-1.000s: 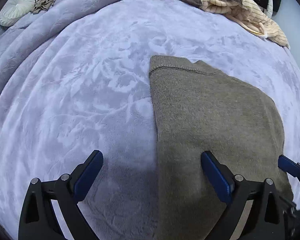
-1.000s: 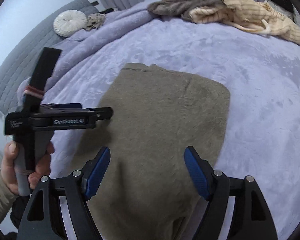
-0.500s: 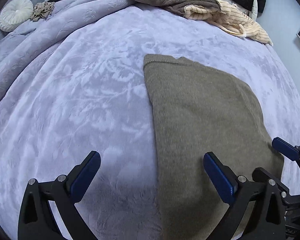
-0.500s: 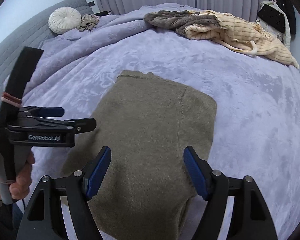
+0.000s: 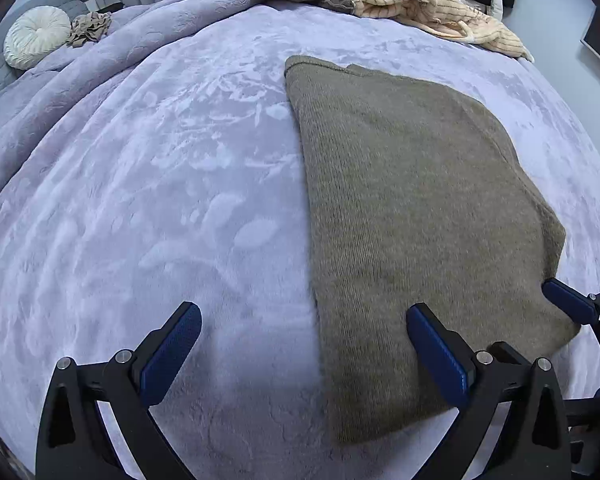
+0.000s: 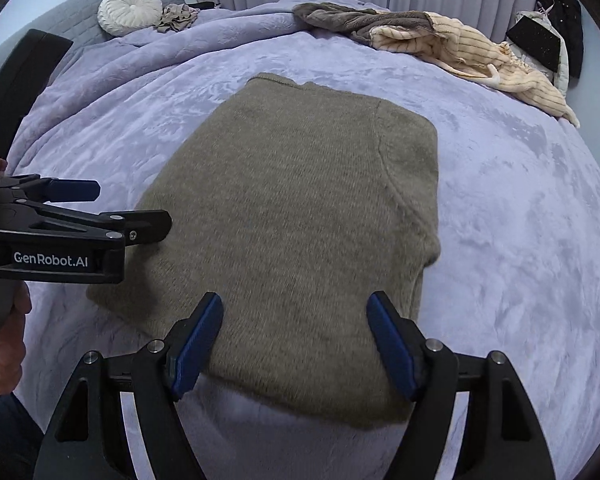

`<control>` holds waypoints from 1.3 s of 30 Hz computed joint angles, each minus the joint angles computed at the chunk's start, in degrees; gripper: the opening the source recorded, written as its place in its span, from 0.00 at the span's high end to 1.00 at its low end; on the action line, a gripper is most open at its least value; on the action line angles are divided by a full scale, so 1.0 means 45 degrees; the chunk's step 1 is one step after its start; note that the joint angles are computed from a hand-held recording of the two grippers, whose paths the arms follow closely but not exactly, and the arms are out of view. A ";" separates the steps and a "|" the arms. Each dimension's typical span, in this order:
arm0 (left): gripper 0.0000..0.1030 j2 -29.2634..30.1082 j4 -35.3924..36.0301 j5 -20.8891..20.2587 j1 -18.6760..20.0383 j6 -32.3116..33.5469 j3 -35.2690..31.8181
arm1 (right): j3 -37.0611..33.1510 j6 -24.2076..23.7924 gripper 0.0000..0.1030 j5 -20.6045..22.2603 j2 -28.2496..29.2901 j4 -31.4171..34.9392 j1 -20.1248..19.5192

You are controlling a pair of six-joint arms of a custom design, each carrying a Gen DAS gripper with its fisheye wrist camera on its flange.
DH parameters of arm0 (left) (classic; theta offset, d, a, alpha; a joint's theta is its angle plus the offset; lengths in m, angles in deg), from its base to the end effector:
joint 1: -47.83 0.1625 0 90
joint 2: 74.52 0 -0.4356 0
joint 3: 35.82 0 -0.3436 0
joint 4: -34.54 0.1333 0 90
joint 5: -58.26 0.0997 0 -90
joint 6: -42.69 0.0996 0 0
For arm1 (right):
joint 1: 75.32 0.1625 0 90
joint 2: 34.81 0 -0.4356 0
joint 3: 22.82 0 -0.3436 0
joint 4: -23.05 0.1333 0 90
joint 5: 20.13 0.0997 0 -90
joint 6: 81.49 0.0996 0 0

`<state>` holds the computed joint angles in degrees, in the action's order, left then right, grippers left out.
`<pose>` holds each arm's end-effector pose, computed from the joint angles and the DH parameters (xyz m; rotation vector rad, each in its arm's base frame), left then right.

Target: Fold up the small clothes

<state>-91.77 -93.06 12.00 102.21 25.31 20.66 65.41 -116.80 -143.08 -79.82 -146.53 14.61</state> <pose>-0.2898 -0.7516 -0.0004 0.3966 2.3834 -0.4020 0.0783 -0.6883 0.2271 0.4965 -2.3213 0.5269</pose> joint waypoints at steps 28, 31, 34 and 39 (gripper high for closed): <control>0.00 -0.0441 -0.1910 0.0341 -0.0875 0.1257 0.0754 | 0.0686 0.1447 0.23 0.0130 -0.1620 -0.0355 0.0234; 0.00 0.0257 -0.0916 0.0114 -0.0617 0.1327 -0.0752 | -0.0180 0.1871 0.22 0.0657 -0.1516 0.0554 -0.0076; 0.00 0.1244 0.0745 0.0031 -0.0241 0.0971 -0.2910 | -0.1595 0.2519 0.22 0.0907 -0.1056 0.1868 -0.0434; 0.00 0.2837 0.3489 -0.1367 0.0509 0.0174 -0.6704 | -0.4170 0.3929 0.22 0.1721 -0.0114 0.4657 -0.1045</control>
